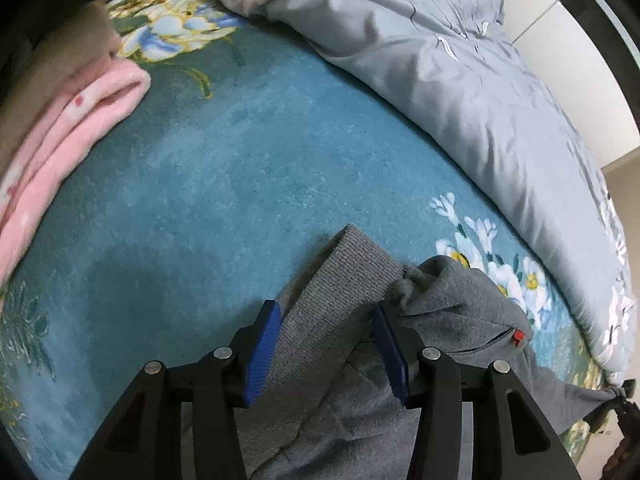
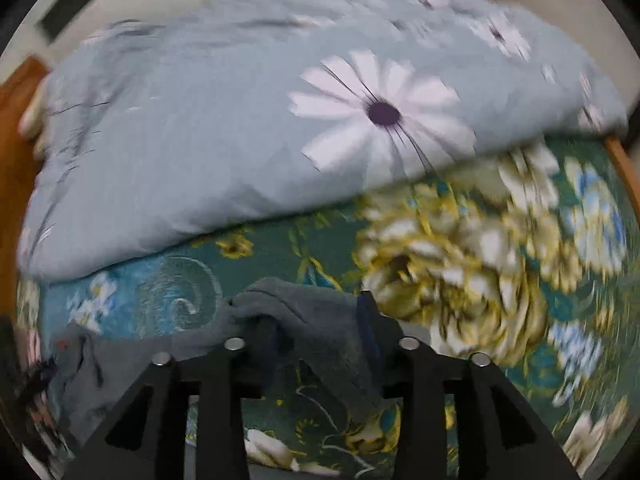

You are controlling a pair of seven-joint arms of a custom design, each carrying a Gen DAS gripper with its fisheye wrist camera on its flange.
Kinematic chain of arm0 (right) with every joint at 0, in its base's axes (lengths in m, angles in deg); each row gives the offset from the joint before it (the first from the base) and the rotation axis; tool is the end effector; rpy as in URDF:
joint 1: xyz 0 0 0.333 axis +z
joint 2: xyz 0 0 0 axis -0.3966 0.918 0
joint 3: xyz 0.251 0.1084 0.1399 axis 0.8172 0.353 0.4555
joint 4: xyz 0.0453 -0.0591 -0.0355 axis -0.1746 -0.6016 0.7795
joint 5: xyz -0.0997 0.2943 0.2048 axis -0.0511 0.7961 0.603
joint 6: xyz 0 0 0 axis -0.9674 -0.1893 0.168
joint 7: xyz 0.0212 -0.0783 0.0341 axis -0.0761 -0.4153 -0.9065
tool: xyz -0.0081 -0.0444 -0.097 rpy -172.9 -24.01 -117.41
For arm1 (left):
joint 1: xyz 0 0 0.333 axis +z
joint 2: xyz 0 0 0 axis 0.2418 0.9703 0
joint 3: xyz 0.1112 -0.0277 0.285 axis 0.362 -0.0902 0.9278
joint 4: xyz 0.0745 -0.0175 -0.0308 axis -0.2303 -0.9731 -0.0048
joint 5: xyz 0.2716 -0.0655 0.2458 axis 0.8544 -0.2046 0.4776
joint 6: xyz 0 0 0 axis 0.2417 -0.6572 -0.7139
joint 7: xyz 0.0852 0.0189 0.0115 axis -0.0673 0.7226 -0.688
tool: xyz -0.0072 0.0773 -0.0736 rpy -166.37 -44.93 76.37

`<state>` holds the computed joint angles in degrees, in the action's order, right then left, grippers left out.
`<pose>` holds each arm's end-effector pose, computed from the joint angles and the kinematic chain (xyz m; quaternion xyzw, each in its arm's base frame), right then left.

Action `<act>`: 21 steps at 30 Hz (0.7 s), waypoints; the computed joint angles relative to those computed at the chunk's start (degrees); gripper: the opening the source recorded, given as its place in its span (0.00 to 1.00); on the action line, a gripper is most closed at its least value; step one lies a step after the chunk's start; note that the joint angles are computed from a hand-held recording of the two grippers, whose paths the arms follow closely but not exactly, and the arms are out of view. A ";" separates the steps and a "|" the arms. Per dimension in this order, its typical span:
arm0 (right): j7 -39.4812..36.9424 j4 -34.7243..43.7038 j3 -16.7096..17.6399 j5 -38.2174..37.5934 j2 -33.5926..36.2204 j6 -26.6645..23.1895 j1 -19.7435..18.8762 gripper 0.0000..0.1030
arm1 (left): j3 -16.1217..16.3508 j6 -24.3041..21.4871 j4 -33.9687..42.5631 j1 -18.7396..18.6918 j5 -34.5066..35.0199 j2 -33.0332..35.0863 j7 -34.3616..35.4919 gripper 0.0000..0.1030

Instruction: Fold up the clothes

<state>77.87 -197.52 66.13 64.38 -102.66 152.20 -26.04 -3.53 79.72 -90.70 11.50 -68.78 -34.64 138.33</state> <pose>0.3626 0.0208 0.5865 -0.5284 0.8218 -0.1397 0.1609 0.4897 -0.0483 0.4857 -0.8120 0.5494 -0.1965 0.0139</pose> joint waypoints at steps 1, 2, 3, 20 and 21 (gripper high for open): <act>-1.02 -0.27 -0.04 -0.73 -1.16 0.56 0.12 0.40 | -0.09 0.11 0.00 0.02 0.18 0.05 -0.15 0.51; -1.24 -0.73 0.33 -1.92 -2.46 0.87 -0.43 0.41 | -0.17 0.22 0.01 0.04 0.37 0.11 -0.31 0.51; -1.37 -1.40 0.64 -3.01 -4.05 1.26 -1.01 0.41 | -0.30 0.36 0.02 0.06 0.71 0.17 -0.57 0.51; -1.12 -20.23 2.85 2.59 -21.33 -1.87 0.38 0.42 | -1.25 -1.23 2.38 -0.10 5.64 1.36 -2.91 0.52; -1.63 -19.79 3.56 1.65 -20.33 -1.28 0.40 0.42 | -1.30 -1.33 2.52 -0.06 5.77 1.43 -3.09 0.52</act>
